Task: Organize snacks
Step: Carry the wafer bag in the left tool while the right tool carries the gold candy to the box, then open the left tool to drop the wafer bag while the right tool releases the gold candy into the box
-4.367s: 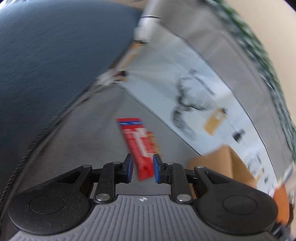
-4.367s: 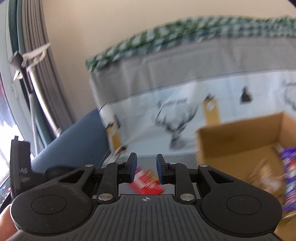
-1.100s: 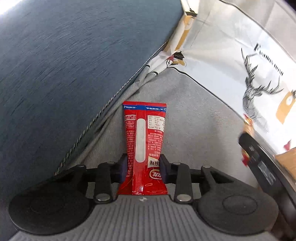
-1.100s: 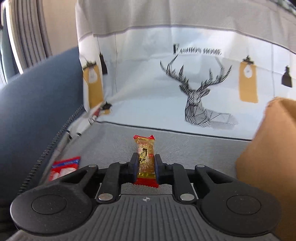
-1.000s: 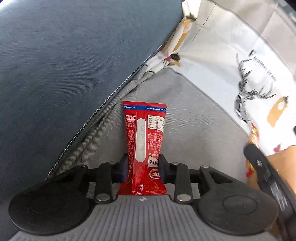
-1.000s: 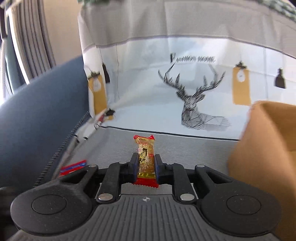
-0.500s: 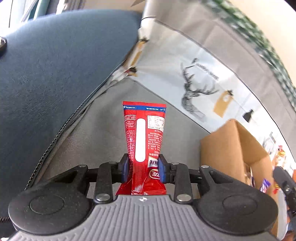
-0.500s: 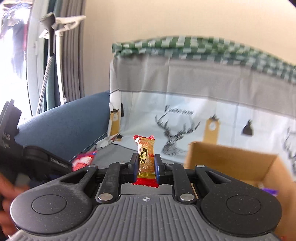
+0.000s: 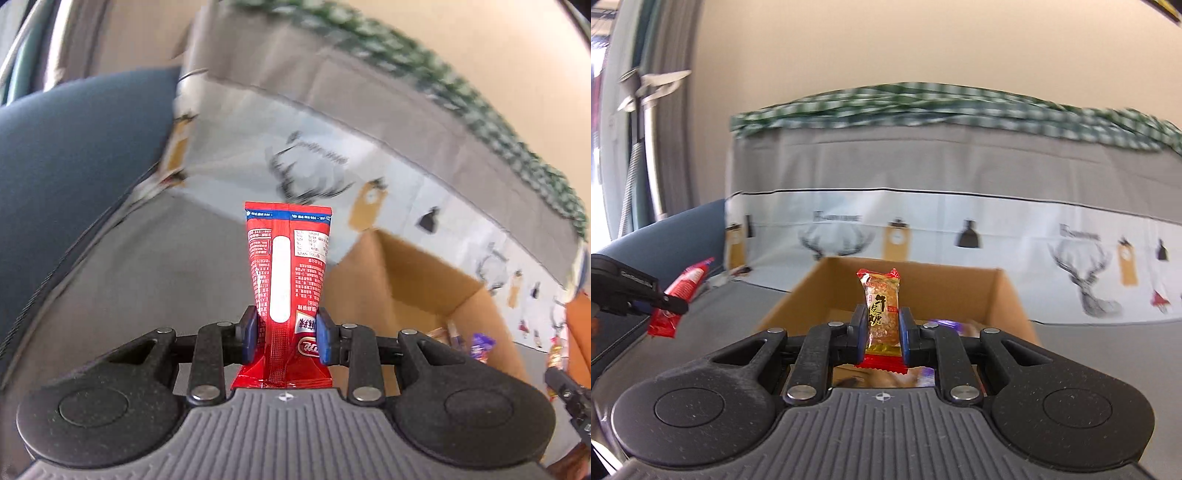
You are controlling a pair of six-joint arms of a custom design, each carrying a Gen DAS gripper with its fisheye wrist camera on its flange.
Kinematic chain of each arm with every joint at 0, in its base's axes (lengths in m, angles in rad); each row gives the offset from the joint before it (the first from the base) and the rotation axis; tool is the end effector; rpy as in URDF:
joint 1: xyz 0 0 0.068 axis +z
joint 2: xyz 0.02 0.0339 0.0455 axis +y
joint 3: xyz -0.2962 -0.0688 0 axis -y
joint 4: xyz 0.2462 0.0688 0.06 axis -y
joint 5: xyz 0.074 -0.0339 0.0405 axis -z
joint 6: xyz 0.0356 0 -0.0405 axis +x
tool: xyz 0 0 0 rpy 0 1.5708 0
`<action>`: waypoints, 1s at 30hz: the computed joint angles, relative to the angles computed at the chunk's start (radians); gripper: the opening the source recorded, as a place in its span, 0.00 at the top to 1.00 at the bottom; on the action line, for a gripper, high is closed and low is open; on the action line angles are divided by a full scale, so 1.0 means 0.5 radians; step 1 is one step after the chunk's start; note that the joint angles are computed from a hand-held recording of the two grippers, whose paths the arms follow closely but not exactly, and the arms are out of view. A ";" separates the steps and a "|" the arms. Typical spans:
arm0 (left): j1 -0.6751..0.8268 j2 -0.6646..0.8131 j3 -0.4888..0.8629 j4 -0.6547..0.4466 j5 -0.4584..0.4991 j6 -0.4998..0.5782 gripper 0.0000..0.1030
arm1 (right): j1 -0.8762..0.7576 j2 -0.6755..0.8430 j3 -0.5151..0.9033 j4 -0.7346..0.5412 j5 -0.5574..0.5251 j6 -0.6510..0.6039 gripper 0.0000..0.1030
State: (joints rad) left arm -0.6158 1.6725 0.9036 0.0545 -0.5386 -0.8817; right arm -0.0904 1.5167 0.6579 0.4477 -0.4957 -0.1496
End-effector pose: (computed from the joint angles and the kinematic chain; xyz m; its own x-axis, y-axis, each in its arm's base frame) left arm 0.2944 -0.1859 0.2116 -0.4786 -0.4730 -0.7397 -0.2986 0.8800 -0.3694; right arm 0.3071 -0.0108 0.2200 -0.3407 -0.1008 -0.9348 -0.4102 0.9106 0.0513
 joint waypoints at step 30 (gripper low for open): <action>-0.375 0.509 0.424 0.754 0.161 0.816 0.35 | -0.010 0.167 0.040 0.200 0.165 0.035 0.47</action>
